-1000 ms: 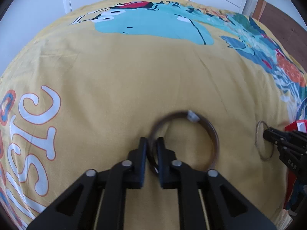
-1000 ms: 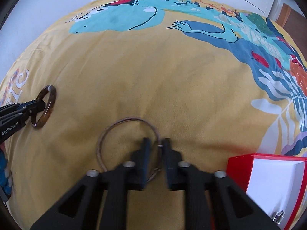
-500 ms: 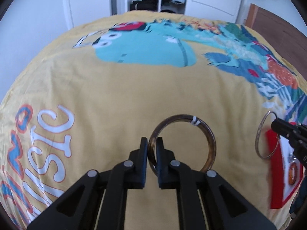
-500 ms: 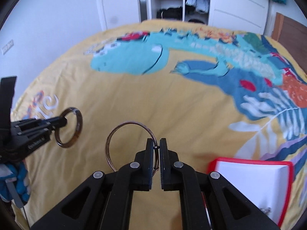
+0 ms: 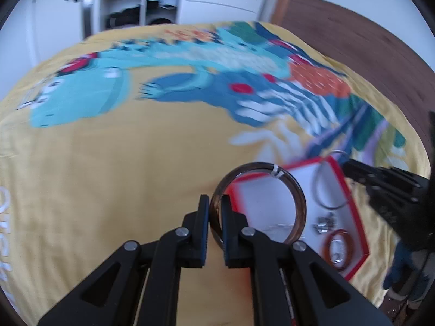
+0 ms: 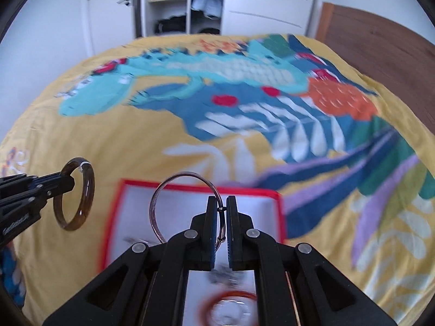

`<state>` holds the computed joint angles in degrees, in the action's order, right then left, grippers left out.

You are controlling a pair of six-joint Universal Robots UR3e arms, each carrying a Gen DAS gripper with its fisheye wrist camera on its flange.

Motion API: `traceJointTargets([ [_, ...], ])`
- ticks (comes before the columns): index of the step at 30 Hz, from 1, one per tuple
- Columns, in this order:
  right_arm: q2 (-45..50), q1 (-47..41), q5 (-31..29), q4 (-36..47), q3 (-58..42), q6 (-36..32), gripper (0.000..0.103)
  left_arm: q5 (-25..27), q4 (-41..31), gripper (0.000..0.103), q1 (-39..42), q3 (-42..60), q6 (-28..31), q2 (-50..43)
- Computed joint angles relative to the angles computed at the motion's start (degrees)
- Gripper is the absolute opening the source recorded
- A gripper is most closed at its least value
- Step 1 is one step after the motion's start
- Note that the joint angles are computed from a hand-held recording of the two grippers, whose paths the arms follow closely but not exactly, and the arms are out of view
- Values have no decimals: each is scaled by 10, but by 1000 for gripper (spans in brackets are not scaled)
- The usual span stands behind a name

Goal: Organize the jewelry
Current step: 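Carry both bangles into the red box and open both tools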

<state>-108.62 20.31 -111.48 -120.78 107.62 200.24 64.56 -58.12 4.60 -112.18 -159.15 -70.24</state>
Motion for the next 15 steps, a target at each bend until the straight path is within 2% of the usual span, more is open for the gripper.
traceJointTargets([
  [2, -23, -32, 15, -9, 40, -18, 7, 39, 57, 8, -82, 1, -47, -43],
  [5, -38, -65, 29, -27, 87, -45, 7, 94, 115, 8, -157, -1, -87, -90],
  [10, -48, -91, 45, -55, 136, -68, 7, 149, 152, 8, -205, -10, -108, -143],
  [15, -44, -99, 50, -68, 156, -77, 6, 175, 170, 9, -212, -24, -114, -158],
])
